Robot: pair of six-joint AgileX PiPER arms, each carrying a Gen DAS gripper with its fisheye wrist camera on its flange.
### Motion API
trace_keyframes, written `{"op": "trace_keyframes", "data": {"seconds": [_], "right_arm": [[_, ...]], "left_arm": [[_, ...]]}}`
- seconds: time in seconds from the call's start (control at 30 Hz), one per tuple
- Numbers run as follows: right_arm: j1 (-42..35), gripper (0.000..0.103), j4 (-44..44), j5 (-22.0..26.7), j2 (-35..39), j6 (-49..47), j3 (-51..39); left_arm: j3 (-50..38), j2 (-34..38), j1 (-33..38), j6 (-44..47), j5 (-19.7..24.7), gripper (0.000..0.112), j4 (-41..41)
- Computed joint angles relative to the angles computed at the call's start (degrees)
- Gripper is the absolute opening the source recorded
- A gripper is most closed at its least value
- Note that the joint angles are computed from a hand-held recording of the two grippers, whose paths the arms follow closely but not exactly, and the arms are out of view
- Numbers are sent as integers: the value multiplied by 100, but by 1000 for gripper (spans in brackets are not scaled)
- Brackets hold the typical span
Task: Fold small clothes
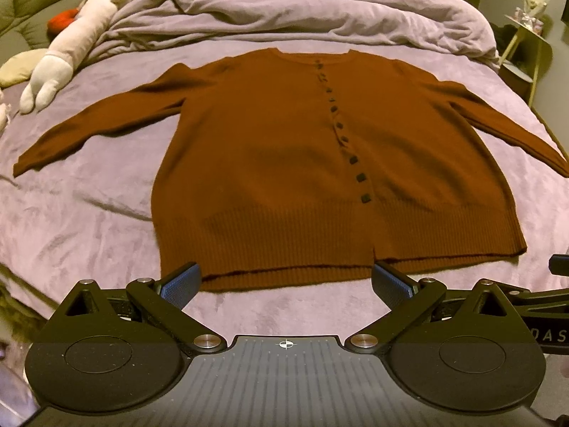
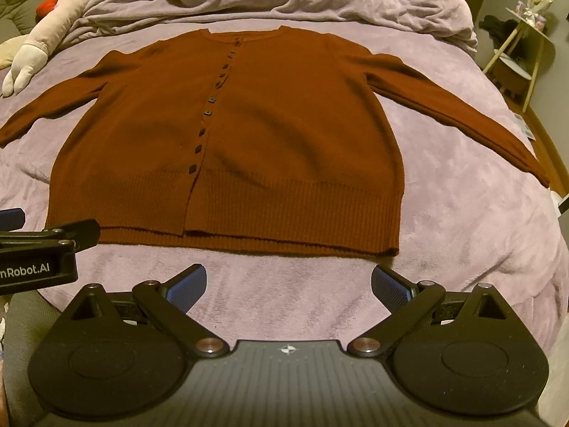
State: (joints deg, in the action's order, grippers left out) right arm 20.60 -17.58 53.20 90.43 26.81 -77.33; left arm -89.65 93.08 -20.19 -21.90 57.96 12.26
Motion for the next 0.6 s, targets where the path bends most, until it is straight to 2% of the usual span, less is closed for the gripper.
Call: {"op": "trace_keyframes", "data": {"seconds": [0.6], "right_arm": [[-28,99,66,-34,-40,-17,45]], "left_arm": [[21,15,33,16,3,103,-48]]}}
